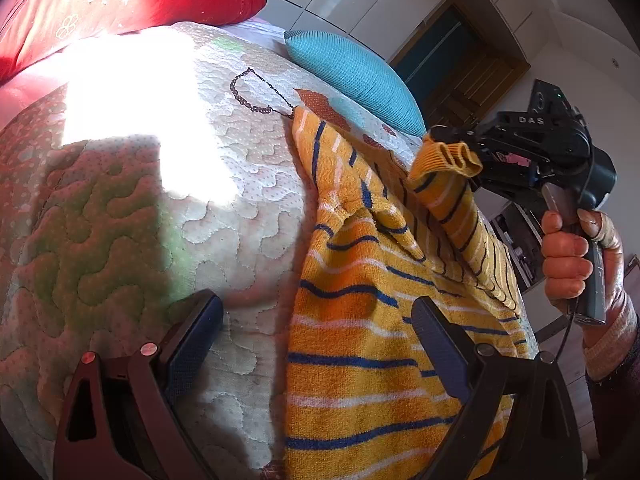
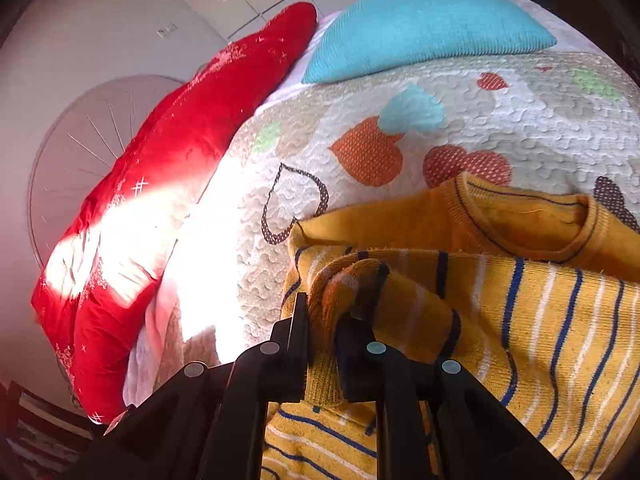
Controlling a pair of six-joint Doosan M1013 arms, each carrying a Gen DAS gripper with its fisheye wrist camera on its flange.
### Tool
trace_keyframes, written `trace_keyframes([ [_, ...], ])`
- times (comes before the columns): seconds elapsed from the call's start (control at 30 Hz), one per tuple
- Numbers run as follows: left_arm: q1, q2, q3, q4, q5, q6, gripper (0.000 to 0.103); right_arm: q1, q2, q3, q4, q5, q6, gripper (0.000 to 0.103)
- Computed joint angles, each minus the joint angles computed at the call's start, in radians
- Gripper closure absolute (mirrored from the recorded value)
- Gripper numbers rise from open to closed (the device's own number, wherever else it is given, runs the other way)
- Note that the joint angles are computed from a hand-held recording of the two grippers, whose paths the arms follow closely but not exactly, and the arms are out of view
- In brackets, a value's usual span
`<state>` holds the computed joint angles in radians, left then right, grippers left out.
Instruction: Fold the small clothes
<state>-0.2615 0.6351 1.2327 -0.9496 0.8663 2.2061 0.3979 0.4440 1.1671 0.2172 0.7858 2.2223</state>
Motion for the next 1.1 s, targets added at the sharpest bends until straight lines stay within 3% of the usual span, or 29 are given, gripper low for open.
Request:
trace_keyframes([
  [0.07,-0.002,-0.001,-0.001,0.012,-0.001,-0.006,0.009,0.003,0.039,-0.036,0.021,0.038,0.002,0.066],
  [0.1,-0.002,-0.001,-0.002,0.016,0.0,-0.009,0.009,0.004,0.048,-0.042,0.049,0.031,-0.005,0.062],
  [0.2,-0.001,-0.003,0.001,0.011,0.002,-0.009,0.009,0.01,0.049,-0.039,0.12,-0.032,-0.064,0.057],
  [0.33,0.004,-0.005,0.007,-0.016,0.008,-0.002,0.009,0.038,0.037,-0.063,-0.048,-0.013,-0.004,0.054],
  [0.4,0.005,-0.005,0.009,-0.019,0.008,-0.002,0.009,0.058,0.042,-0.093,-0.178,0.065,0.054,0.054],
  [0.5,0.003,-0.003,0.005,-0.008,0.007,-0.009,0.009,0.089,0.074,-0.152,-0.286,0.205,-0.013,0.053],
  [0.6,0.002,-0.003,0.005,-0.003,0.005,-0.01,0.009,0.113,0.116,-0.197,-0.34,0.277,-0.077,0.053],
  [0.73,0.004,-0.005,0.008,-0.015,0.007,-0.005,0.009,0.143,0.178,-0.263,-0.53,0.376,-0.088,0.054],
  [0.77,0.004,-0.005,0.008,-0.017,0.008,-0.003,0.009,0.144,0.192,-0.277,-0.553,0.395,-0.093,0.056],
  [0.8,0.005,-0.005,0.009,-0.021,0.008,-0.001,0.009,0.144,0.205,-0.29,-0.569,0.422,-0.094,0.065],
  [0.83,0.006,-0.004,0.009,-0.026,0.01,0.002,0.009,0.142,0.211,-0.298,-0.574,0.44,-0.092,0.091],
  [0.93,0.008,-0.003,0.009,-0.037,0.013,0.005,0.009,0.127,0.169,-0.242,-0.547,0.371,-0.036,0.097],
  [1.1,0.008,-0.001,0.006,-0.033,0.014,0.003,0.008,0.098,0.047,-0.12,-0.558,0.228,0.091,0.097],
])
